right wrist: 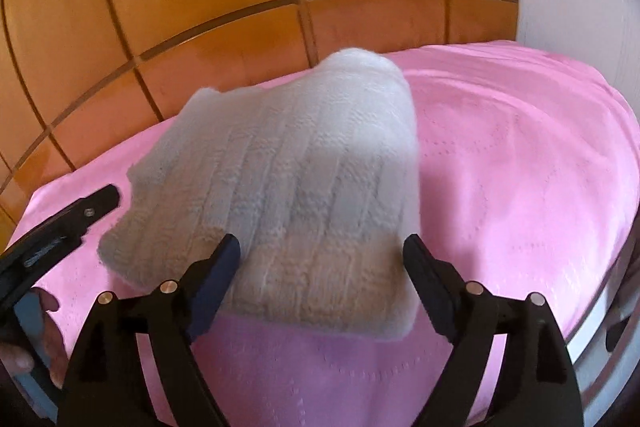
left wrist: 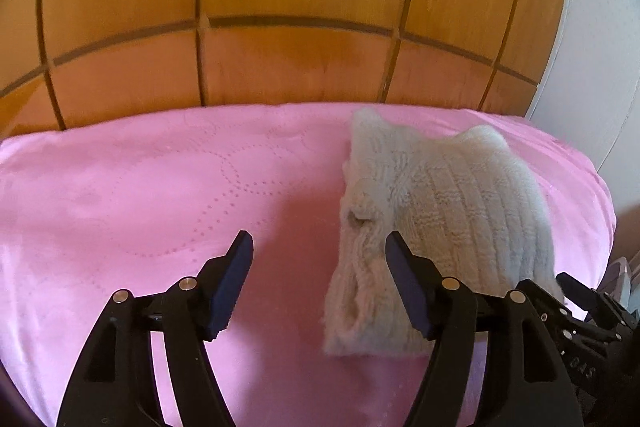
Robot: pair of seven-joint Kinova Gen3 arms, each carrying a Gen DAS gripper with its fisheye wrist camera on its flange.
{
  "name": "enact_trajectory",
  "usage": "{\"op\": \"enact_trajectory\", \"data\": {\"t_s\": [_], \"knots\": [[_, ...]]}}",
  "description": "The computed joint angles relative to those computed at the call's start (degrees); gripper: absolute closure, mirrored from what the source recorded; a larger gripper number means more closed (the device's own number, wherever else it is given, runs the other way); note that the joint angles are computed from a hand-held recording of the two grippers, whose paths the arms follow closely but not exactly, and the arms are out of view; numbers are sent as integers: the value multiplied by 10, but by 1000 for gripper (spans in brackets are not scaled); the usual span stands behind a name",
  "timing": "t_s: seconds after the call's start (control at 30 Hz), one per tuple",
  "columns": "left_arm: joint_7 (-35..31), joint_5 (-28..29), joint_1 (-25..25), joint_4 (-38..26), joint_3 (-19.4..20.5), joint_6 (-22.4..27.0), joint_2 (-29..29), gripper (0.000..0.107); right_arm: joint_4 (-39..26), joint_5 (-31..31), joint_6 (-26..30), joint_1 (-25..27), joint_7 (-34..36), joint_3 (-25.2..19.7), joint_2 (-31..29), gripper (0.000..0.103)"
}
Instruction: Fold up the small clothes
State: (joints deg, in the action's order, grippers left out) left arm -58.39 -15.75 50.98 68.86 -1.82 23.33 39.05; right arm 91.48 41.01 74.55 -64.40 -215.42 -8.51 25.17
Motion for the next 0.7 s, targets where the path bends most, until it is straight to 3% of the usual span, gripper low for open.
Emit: {"op": "enact_trajectory", "data": {"t_s": [0.07, 0.17, 0.27, 0.4, 0.57, 0.7], "knots": [[11, -11, 14, 31, -20, -26, -17, 30, -14, -2, 25, -13, -11, 0, 2, 12], [37, -28, 42, 63, -56, -49, -36, 30, -47, -3, 76, -33, -12, -1, 14, 8], [44, -32, 44, 73, -55, -43, -45, 23, -83, -16, 116, -42, -6, 1, 30, 3], [91, -64, 84, 106, -103, -62, -59, 20, -138, -25, 176, -58, 11, 12, 62, 3], [123, -89, 102, 135, -120, -68, -73, 19, -201, -13, 248, -94, 25, 37, 104, 2], [151, -105, 112, 155, -131, -72, -81, 16, -235, -20, 272, -99, 35, 42, 126, 2]]}}
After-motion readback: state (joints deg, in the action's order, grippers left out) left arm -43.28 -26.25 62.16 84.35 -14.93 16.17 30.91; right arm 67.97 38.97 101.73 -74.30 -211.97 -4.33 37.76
